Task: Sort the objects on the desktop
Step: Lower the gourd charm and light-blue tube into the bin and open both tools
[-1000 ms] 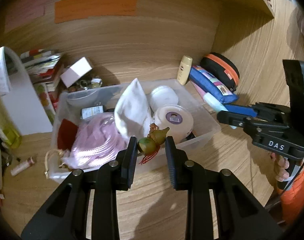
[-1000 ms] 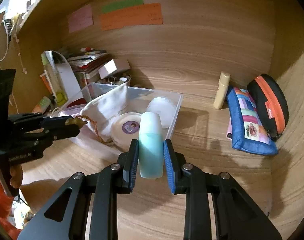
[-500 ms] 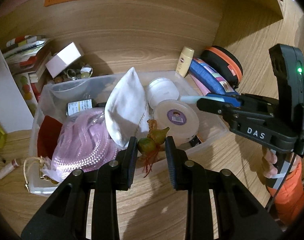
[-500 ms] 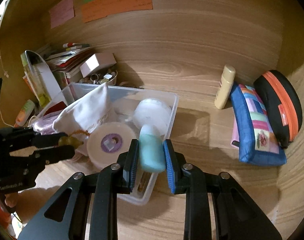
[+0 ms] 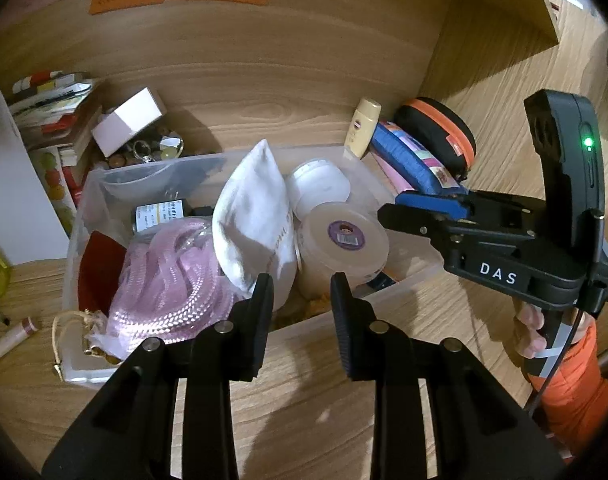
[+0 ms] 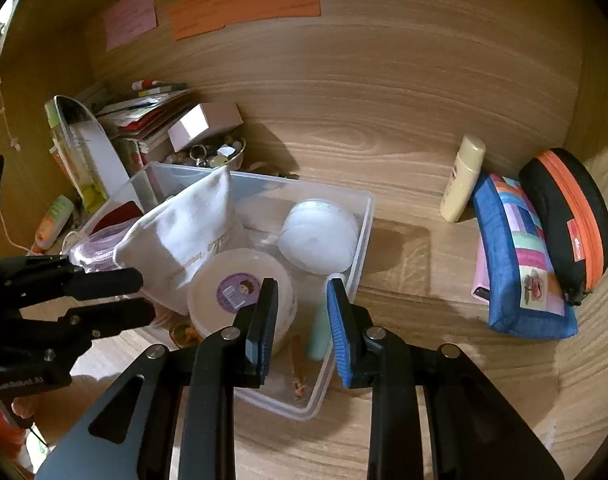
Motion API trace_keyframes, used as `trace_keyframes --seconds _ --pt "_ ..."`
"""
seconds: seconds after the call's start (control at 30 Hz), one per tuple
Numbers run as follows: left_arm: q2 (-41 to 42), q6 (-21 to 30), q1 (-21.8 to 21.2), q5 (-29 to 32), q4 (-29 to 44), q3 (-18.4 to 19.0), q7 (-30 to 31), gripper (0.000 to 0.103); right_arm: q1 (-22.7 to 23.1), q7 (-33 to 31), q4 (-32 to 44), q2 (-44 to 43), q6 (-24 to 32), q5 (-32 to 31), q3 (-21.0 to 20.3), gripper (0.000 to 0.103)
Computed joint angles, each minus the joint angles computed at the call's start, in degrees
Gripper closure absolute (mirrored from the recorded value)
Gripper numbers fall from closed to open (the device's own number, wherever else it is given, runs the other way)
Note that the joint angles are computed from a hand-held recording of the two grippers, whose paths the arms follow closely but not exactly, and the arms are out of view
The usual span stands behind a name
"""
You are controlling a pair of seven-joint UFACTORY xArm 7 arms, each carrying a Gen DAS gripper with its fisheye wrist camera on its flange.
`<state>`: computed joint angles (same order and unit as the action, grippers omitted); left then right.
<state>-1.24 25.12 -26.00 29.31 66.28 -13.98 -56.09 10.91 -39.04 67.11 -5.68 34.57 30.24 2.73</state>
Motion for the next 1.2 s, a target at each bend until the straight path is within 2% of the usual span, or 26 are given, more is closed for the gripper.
trace_keyframes --seconds 0.1,0.2,0.27,0.33,0.43,0.57,0.73,0.9,1.13,1.2 --pt "-0.9 0.88 0.05 2.08 -0.33 -0.26 -1.9 0.074 0.13 -0.1 -0.94 -1.25 0.26 0.21 -0.04 0.08" --pt "-2.32 0.55 0.44 3.31 -1.46 -0.58 -3.42 0.067 0.54 -0.54 -1.97 -2.63 0.34 0.89 -0.3 0.076" --pt "-3.37 0.39 1.02 4.48 -2.19 -0.99 -4.86 0.061 0.99 -1.27 -3.02 -3.95 0.32 1.81 -0.62 0.061" --pt "-4.33 0.96 1.74 6.66 -2.67 -1.66 -6.95 0.058 1.56 -1.76 -4.72 -5.53 -1.41 2.33 -0.66 0.053" --pt "-5.68 1.88 2.72 8.75 -3.26 -2.56 -9.36 0.054 2.69 -2.56 -6.68 -7.64 -3.01 2.66 -1.14 0.049" --pt "-7.49 3.95 4.06 12.65 -4.06 -4.17 -13.84 0.05 4.17 -3.13 -8.42 -9.72 -3.79 3.67 -2.13 0.037" --pt "-9.21 9.27 5.17 19.04 -4.55 -6.64 -20.04 0.042 5.4 -2.43 -10.96 -12.17 -5.27 4.16 -2.85 0.037" --pt "-10.4 12.24 5.16 21.76 -5.53 -7.41 -23.54 0.033 6.78 -1.82 -13.71 -14.21 -6.91 4.48 -3.64 0.037" --pt "-9.7 18.53 4.47 27.44 -4.79 -9.03 -28.76 0.009 8.26 -1.21 -15.98 -15.82 -8.57 3.88 -4.41 0.036" --pt "-9.19 21.0 3.66 28.91 -4.28 -9.22 -29.77 0.007 8.47 -0.85 -16.27 -15.9 -8.85 3.42 -4.51 0.036"
